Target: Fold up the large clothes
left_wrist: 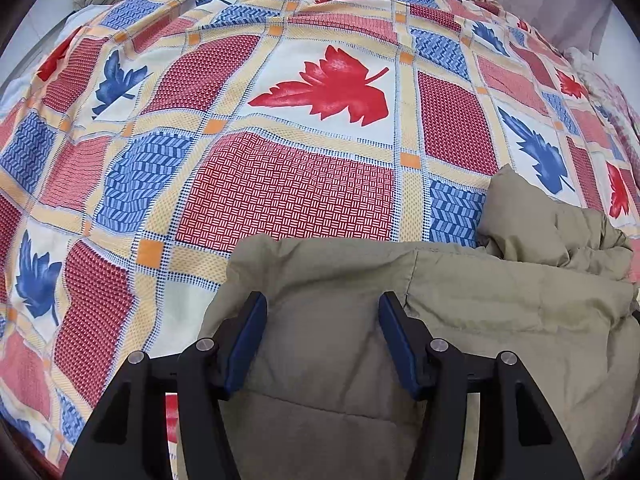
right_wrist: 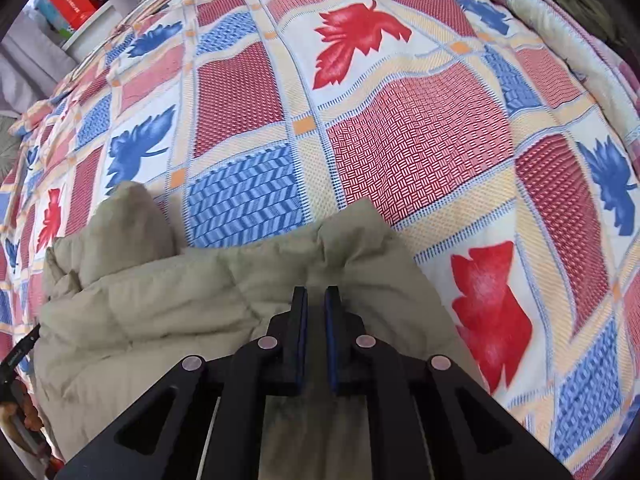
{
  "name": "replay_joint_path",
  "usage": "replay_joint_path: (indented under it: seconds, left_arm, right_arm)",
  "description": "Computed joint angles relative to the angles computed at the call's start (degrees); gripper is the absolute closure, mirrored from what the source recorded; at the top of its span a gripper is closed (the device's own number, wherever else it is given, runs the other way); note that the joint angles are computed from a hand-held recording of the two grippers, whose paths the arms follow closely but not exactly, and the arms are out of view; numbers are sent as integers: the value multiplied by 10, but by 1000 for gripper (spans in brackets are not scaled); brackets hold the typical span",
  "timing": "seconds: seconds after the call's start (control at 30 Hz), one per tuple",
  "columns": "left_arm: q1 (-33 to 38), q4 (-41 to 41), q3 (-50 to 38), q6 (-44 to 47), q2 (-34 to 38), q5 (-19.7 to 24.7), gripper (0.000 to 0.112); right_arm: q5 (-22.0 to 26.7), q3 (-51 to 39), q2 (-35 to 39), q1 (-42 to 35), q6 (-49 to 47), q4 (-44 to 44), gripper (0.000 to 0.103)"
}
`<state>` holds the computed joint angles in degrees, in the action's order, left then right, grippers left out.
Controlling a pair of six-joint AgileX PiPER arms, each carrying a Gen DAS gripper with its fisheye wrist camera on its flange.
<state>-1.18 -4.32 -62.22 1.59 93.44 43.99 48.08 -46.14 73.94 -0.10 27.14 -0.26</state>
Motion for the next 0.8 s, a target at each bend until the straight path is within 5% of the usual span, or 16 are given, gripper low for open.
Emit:
replay_joint_path:
  seconds: [0.33,0.7,0.77,0.8]
  left_arm:
    - [18,-11,36,34,-85,62,52]
    - [50,-21,93,71,-160,118,52]
    - [53,-22,101,78,-171,127,36]
    - [57,-24,105,82,-177,131,13]
  right_arm:
    - [86,14,-131,148,172,-34,93]
    - [133,26,-174,345,369,-62,93]
    - [136,26,-174,370,396,-63,93]
    - [136,25,-173,382,408,-64,93]
